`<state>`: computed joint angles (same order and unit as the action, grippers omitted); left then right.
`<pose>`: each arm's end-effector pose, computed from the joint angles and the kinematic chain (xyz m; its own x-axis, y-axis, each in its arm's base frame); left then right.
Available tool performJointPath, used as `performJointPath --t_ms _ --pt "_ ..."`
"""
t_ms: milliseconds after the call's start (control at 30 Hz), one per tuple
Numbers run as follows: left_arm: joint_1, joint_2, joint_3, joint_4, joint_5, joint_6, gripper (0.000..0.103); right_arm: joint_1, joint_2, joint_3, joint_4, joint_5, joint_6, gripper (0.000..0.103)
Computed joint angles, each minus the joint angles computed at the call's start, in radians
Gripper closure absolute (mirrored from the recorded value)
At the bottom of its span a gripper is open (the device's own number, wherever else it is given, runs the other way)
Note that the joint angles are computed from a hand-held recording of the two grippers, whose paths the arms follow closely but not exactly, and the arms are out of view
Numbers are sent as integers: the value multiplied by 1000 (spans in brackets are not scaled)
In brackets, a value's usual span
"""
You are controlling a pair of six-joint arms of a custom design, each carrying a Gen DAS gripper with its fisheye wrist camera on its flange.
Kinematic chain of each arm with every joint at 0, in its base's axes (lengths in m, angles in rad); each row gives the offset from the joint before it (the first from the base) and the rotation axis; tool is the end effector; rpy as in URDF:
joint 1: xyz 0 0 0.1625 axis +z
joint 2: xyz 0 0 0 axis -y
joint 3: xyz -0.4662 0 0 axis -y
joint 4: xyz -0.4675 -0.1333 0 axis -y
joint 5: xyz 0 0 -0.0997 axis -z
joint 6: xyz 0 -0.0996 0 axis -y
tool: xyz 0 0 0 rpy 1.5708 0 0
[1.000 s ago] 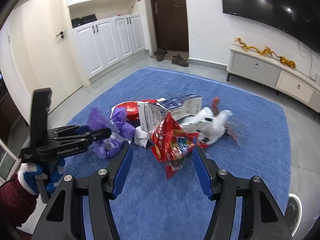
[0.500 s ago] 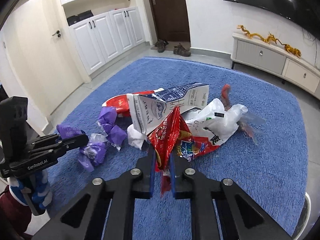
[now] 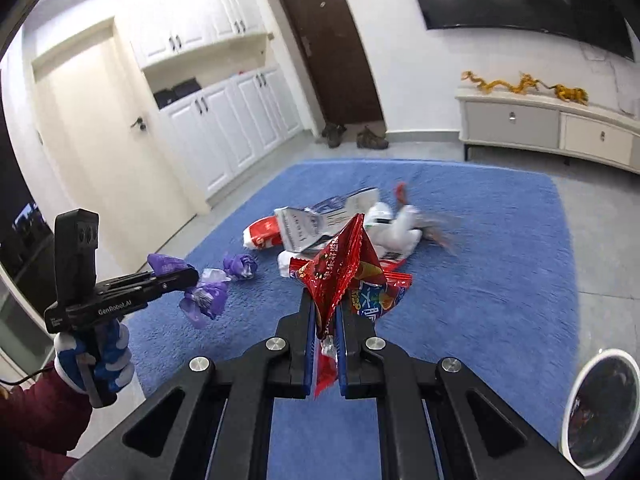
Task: Collect trash
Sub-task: 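Grasp the purple wrapper with the left tool while the right tool grasps the red snack bag, then carry both items over the bin and open both tools to drop them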
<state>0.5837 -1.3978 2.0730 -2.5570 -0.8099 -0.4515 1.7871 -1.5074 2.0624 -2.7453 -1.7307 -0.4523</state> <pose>-0.3578 -0.4784 0.2914 -0.8642 0.2102 -0.4572 0.4638 0.6850 -0.5618 0.2360 -0.5268 0.3592 -0.8088 -0.4569 0.3704 -0.5872 0.6621 -0.4656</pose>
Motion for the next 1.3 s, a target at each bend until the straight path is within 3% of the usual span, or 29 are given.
performJointPath --t_ms 200,400,700,1000,1300 --pt "-23 48 -41 -20 -97 44 86 -63 -111 57 -30 38 15 94" --pt "-34 170 -141 26 -163 83 86 -157 -216 105 -84 56 43 94" --pt "-45 497 -412 121 -314 222 86 -402 -378 164 -130 113 118 94" --pt "-28 826 -741 234 -449 275 86 -601 -352 123 -138 98 162 93" --pt "0 1074 -1034 328 -501 254 84 -667 -245 52 -165 75 188 88"
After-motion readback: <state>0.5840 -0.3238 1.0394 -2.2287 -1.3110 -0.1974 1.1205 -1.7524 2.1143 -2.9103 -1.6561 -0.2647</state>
